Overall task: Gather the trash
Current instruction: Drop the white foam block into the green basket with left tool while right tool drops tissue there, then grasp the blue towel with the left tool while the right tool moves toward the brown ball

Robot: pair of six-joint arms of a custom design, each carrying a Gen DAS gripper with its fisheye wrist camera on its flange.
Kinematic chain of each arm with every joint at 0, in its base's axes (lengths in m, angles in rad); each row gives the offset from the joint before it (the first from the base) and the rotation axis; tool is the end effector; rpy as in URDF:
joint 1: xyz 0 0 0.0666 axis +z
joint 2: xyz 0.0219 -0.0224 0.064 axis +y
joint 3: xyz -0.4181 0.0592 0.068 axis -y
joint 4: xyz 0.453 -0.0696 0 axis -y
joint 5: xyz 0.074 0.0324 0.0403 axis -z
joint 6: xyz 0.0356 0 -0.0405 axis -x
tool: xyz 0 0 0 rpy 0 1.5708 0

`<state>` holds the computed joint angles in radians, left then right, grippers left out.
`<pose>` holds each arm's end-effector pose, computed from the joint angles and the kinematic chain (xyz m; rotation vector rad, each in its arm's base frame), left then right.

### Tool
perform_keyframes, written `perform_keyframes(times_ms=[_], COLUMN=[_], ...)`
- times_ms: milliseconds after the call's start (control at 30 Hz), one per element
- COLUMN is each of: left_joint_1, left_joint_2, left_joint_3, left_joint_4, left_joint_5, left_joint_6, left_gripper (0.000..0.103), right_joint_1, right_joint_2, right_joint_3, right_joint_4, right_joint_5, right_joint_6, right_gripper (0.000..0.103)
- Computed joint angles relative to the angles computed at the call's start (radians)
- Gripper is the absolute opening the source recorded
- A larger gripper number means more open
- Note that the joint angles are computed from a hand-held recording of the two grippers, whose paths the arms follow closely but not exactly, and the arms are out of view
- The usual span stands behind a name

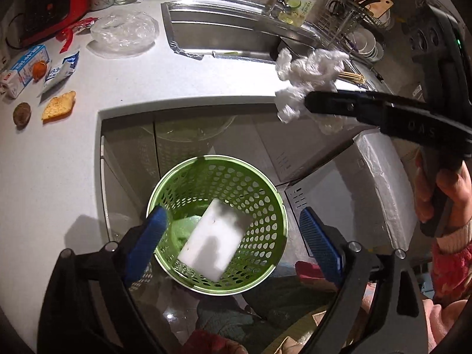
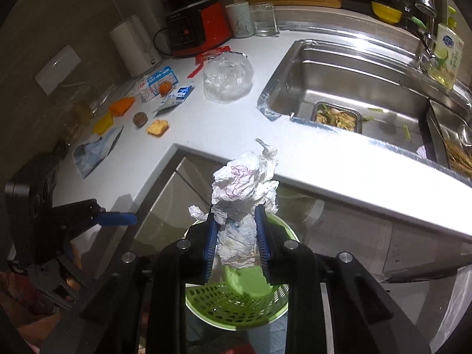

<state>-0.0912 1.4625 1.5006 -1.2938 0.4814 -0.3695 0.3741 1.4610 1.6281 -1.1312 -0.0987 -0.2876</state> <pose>0.5258 -0.0650 0.4704 0.7203 2.6095 -0.5980 0.5132 0.2048 0.5390 -0.1510 2.5687 0.3818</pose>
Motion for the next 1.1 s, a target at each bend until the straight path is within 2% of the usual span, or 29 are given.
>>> perform_keyframes(times_ms=[167, 300, 367, 400, 433, 567, 633, 733, 867, 1000, 1100], left_joint_1=[0.035, 0.074, 0.090, 0.100, 0.115, 0.168, 0.194, 0.233, 0.282, 0.319, 0.338], left_joint_2=[-0.031, -0.051, -0.055, -0.059, -0.063, -0.069, -0.070, -0.063, -0.027, 0.035, 0.084], left_joint_3=[0.011, 0.014, 0.015, 0.011, 0.006, 0.000, 0.000, 0.012, 0.043, 0.082, 0.115], left_joint_4=[0.030, 0.069, 0.083, 0.087, 0.090, 0.099, 0.118, 0.151, 0.200, 0.233, 0.234], left_joint_5=[-0.013, -0.058, -0.088, -0.098, -0.105, -0.140, -0.159, -0.211, -0.288, -0.363, -0.374], left_joint_6=[0.044, 0.097, 0.117, 0.125, 0.133, 0.168, 0.191, 0.217, 0.251, 0.287, 0.317], left_gripper=[0.094, 0.095, 0.095, 0.095, 0.095, 0.095, 0.095, 0.095, 0.095, 0.095, 0.095], right_joint_1=[0.019, 0.047, 0.055, 0.059, 0.062, 0.058, 0.056, 0.067, 0.086, 0.105, 0.120], right_joint_2=[-0.031, -0.021, -0.012, -0.009, -0.006, 0.016, 0.034, 0.089, 0.195, 0.304, 0.391], right_joint_3=[-0.046, -0.054, -0.060, -0.064, -0.065, -0.033, 0.001, 0.086, 0.231, 0.384, 0.511], right_joint_4=[-0.009, -0.031, -0.047, -0.049, -0.052, -0.045, -0.026, -0.008, -0.019, -0.030, -0.050], right_joint_5=[-0.022, -0.012, -0.011, -0.003, 0.009, -0.001, -0.012, -0.015, -0.030, -0.072, -0.090], right_joint_6=[0.013, 0.054, 0.067, 0.068, 0.069, 0.069, 0.082, 0.136, 0.209, 0.246, 0.268], right_gripper=[0.027, 0.030, 0.047, 0.065, 0.075, 0.083, 0.091, 0.096, 0.098, 0.100, 0.101])
